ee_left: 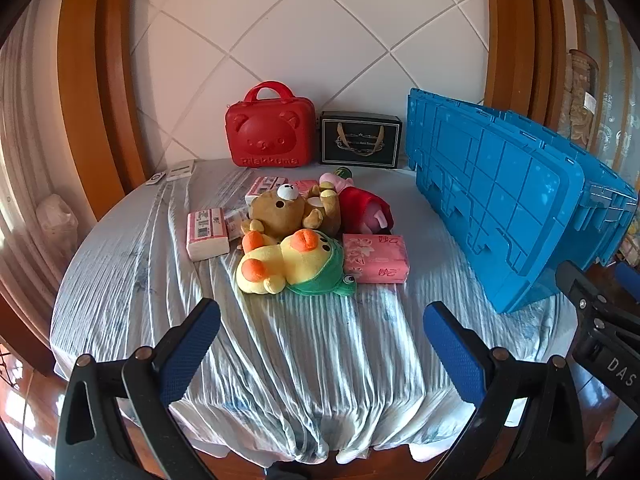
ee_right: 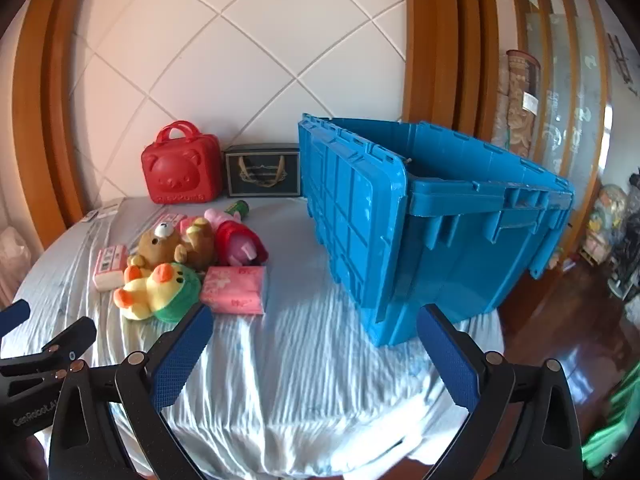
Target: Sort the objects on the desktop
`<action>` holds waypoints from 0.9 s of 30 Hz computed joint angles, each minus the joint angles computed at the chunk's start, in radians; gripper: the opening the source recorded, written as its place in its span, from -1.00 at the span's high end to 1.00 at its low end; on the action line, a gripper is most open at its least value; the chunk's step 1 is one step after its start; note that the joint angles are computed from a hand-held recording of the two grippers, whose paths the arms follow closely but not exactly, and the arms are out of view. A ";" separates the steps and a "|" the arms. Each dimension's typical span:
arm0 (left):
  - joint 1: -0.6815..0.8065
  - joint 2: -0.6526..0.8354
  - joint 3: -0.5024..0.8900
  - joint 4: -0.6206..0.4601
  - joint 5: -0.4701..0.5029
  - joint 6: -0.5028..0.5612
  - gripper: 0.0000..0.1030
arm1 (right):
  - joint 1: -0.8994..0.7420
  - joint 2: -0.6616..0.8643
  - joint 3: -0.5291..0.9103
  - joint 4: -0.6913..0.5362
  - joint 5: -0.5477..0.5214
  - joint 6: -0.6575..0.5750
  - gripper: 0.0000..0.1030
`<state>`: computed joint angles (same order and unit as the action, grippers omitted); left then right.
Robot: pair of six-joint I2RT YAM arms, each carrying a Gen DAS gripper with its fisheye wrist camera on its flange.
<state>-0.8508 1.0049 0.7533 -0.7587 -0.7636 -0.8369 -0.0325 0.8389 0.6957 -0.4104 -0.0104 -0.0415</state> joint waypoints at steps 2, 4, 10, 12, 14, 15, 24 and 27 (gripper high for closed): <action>0.001 -0.006 -0.002 -0.005 -0.005 -0.003 -1.00 | 0.000 0.002 0.001 -0.001 -0.002 0.000 -1.00; 0.002 -0.014 -0.007 -0.008 -0.007 -0.002 -1.00 | 0.002 0.003 0.006 -0.006 -0.003 0.002 -1.00; -0.008 -0.027 -0.019 -0.010 -0.013 -0.008 -1.00 | 0.009 0.003 0.013 -0.012 0.000 0.006 -1.00; -0.007 -0.031 -0.021 -0.010 -0.013 -0.005 -1.00 | 0.011 0.003 0.014 -0.013 0.001 0.007 -1.00; -0.010 -0.036 -0.023 -0.015 -0.016 -0.006 -1.00 | 0.009 0.003 0.013 -0.015 -0.002 0.006 -1.00; -0.009 -0.038 -0.023 -0.016 -0.015 -0.004 -1.00 | 0.009 0.003 0.013 -0.016 -0.003 0.006 -1.00; -0.008 -0.057 -0.031 -0.022 -0.011 0.007 -1.00 | 0.023 0.007 0.009 -0.013 0.014 0.014 -1.00; -0.007 -0.056 -0.031 -0.020 -0.011 0.010 -1.00 | 0.023 0.004 0.007 -0.012 0.011 0.018 -1.00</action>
<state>-0.8581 0.9485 0.7227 -0.7790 -0.7747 -0.8265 -0.0098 0.8434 0.7023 -0.4228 0.0007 -0.0233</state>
